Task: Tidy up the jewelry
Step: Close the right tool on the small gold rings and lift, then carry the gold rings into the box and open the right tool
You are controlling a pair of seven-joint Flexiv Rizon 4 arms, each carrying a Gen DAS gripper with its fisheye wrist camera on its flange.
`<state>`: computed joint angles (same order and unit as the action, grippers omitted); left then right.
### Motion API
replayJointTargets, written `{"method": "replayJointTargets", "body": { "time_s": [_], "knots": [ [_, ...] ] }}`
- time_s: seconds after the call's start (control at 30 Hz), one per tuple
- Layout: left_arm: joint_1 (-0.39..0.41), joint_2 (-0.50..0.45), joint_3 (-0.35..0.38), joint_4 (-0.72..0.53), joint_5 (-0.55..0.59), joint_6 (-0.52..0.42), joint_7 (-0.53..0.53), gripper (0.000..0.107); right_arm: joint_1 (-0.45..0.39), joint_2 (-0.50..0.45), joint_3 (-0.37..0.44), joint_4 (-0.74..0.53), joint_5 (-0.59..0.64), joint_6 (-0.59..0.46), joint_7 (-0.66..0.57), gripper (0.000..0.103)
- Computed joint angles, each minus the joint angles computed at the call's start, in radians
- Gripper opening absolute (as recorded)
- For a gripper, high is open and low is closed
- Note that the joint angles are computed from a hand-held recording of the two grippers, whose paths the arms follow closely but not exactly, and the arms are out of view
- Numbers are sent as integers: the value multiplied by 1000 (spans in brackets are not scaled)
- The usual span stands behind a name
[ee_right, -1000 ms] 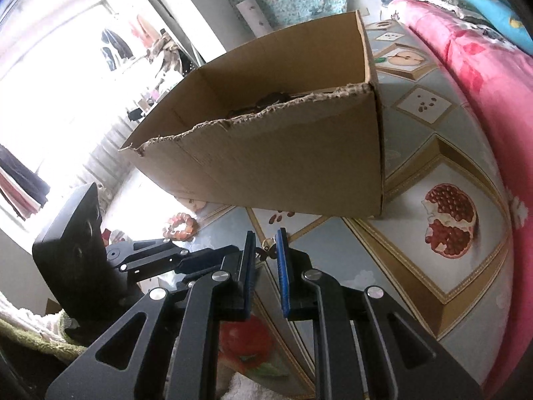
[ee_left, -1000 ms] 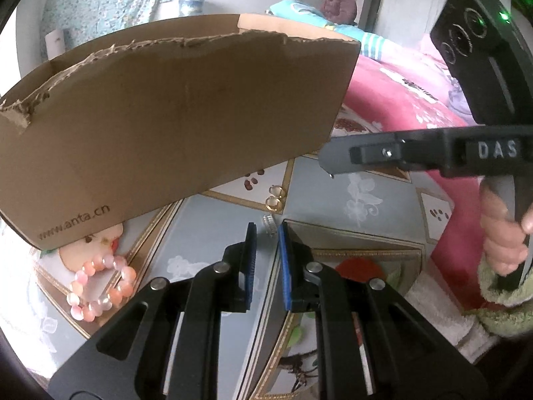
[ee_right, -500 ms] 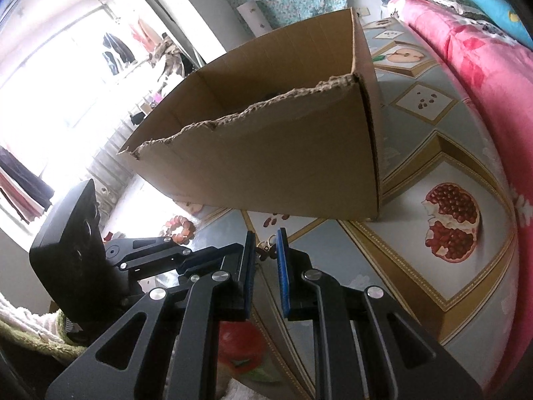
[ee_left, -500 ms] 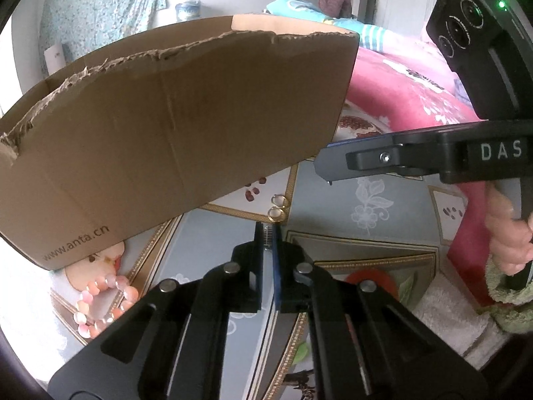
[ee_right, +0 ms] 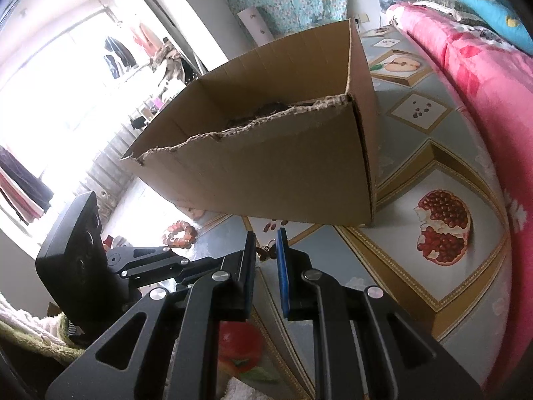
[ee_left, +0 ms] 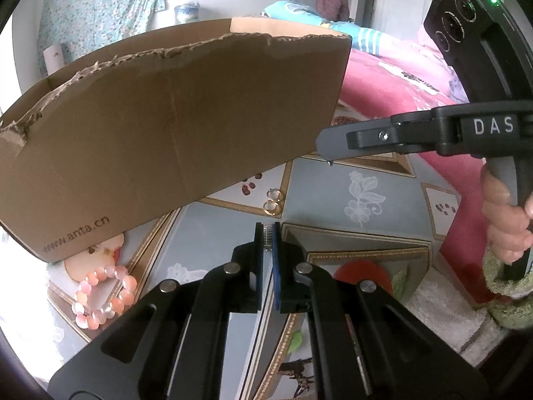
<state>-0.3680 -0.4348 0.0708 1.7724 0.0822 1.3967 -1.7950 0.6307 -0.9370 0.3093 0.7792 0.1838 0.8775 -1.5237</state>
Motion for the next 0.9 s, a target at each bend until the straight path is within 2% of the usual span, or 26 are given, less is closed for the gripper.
{"method": "replayJointTargets", "body": {
  "time_s": [0.27, 0.53, 0.9],
  "knots": [
    [18, 5, -21, 20, -27, 21, 20, 4, 16, -19, -13, -31, -17, -14, 17, 13],
    [-7, 30, 18, 47, -9, 56, -22, 4, 29, -25, -21, -56, -32, -28, 7, 13],
    [-32, 66, 52, 55, 43, 79, -75, 4, 26, 19, -26, 14, -40, 49, 5, 13]
  ]
}}
